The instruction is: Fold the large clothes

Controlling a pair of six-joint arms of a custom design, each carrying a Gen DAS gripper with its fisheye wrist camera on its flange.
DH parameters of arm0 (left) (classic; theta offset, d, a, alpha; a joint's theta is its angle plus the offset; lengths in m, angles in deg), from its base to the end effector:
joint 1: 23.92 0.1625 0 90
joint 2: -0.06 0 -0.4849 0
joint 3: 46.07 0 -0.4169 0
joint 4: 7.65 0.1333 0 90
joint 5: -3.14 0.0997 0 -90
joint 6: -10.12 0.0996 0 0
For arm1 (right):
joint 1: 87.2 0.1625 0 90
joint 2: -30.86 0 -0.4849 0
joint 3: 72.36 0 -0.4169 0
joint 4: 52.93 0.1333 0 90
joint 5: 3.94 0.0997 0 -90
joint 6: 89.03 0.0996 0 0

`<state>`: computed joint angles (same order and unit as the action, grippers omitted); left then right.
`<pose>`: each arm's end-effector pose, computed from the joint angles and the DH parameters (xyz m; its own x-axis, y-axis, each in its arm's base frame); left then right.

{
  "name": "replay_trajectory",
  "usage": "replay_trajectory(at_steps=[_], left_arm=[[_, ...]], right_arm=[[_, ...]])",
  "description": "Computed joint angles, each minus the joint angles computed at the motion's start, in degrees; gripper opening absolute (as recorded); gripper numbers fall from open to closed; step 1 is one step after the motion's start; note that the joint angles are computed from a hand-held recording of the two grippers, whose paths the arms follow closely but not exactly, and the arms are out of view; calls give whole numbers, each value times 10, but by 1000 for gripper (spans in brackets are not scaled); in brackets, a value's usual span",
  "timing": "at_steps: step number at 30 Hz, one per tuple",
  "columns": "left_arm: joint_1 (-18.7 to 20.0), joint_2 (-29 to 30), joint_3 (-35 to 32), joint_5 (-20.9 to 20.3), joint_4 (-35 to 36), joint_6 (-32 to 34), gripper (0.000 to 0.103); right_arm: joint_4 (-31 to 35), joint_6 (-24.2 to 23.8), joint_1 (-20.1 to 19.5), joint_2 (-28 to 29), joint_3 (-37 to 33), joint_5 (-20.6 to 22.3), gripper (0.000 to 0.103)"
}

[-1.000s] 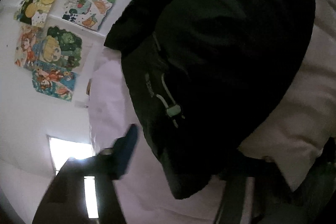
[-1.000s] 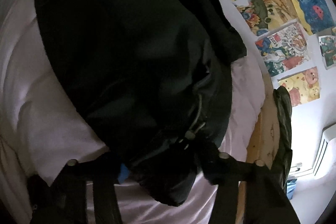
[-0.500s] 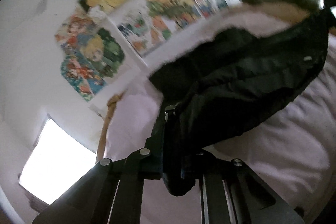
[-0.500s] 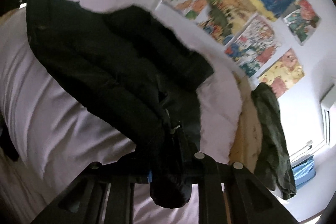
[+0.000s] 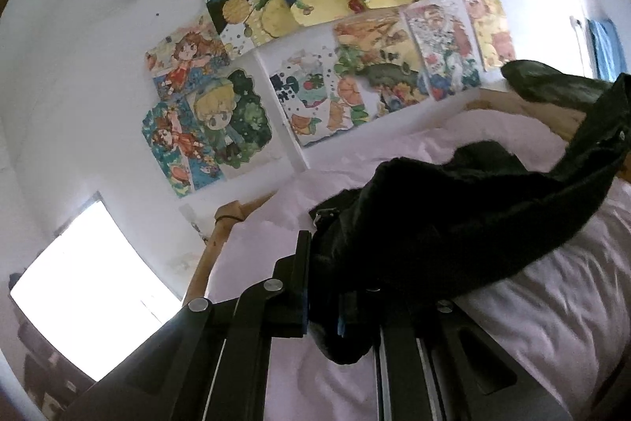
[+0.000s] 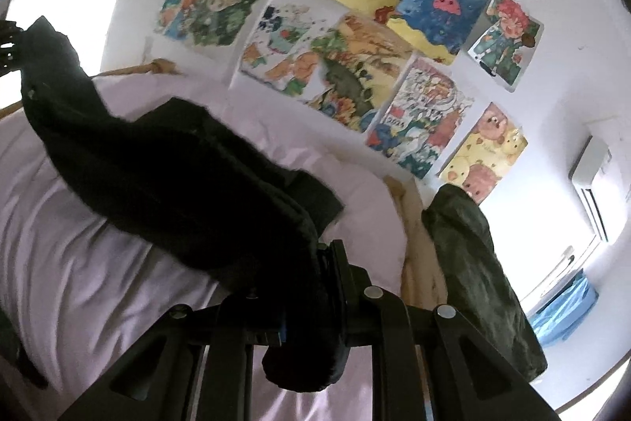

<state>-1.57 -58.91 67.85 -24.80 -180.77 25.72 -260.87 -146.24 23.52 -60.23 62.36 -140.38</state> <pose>-0.4701 -0.4326 0.2426 -0.3239 0.3548 -0.8771 0.9369 0.2490 -0.2453 0.1936 -0.3390 0.4371 -0.4023 0.0087 0.9155 -0.8012 0.4806 -0.3566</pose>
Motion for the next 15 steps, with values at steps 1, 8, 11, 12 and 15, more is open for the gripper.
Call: replay_trajectory(at_steps=[1, 8, 11, 12, 15], left_arm=[[9, 9, -17, 0, -2, 11, 9], [67, 101, -171, 12, 3, 48, 9], [85, 149, -229, 29, -29, 92, 9], [90, 159, -239, 31, -36, 97, 9], [108, 201, -296, 38, -48, 110, 9]], right_arm=[[6, 2, -10, 6, -19, 10, 17], [-21, -30, -60, 77, -127, 65, 17], [-27, -38, -78, 112, -172, 70, 17], [-25, -36, -83, 122, -186, 70, 17], [-21, -29, -99, 151, -224, 74, 17]])
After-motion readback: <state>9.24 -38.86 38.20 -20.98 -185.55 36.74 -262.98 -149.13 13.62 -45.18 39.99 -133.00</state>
